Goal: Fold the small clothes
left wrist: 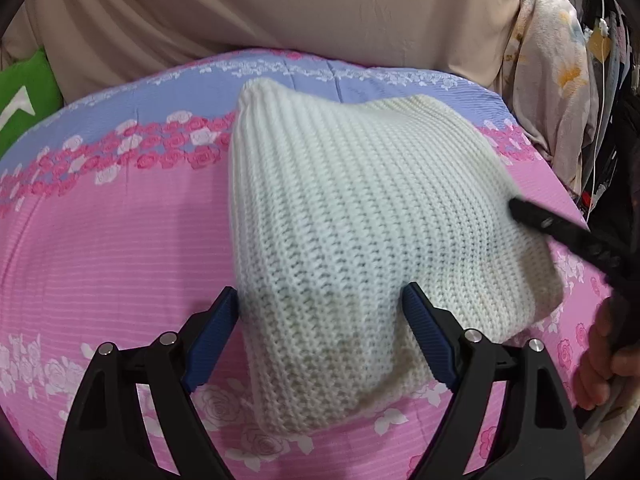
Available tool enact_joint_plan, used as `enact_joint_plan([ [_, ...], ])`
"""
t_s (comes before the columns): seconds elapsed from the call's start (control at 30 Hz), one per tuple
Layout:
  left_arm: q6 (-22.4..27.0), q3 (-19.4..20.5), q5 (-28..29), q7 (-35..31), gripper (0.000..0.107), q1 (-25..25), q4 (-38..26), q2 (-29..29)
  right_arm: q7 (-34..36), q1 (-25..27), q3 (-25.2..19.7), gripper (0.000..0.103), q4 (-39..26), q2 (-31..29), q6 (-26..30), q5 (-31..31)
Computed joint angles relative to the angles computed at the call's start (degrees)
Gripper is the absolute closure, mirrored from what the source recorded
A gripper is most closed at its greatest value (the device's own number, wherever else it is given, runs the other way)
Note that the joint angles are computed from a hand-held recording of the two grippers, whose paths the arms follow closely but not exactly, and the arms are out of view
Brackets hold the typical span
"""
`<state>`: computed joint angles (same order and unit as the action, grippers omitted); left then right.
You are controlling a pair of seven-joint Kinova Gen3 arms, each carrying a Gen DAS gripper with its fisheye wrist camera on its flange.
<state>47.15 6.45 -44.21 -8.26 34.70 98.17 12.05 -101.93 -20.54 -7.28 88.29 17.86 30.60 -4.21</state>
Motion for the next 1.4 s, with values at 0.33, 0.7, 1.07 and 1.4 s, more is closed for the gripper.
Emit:
enact_joint_plan([
  [0.33,-1.24,0.49,-0.25,1.14,0.015,-1.61,0.4,-2.37,-5.24,-3.78,2.33,0.039,3.85,-3.97,-0.61,3.4],
  [0.7,0.09,-1.72,2.05,-2.7,0.01,-1.04,-3.82,2.4,7.51,6.79,-5.54,0.024,2.05,1.19,0.44,-11.71],
  [1.07,-4.83,-6.55,3.82,-3.24,0.009,1.08,-2.38,2.96,16.06,9.42,-6.99,0.024,-1.05,4.69,3.66,-20.72],
  [1.4,-19.94,-3.83,13.74,-11.56,0.017,-7.82,4.72,-0.73,18.96,9.37,-6.8,0.027,-4.15,6.86,6.01,-23.28],
])
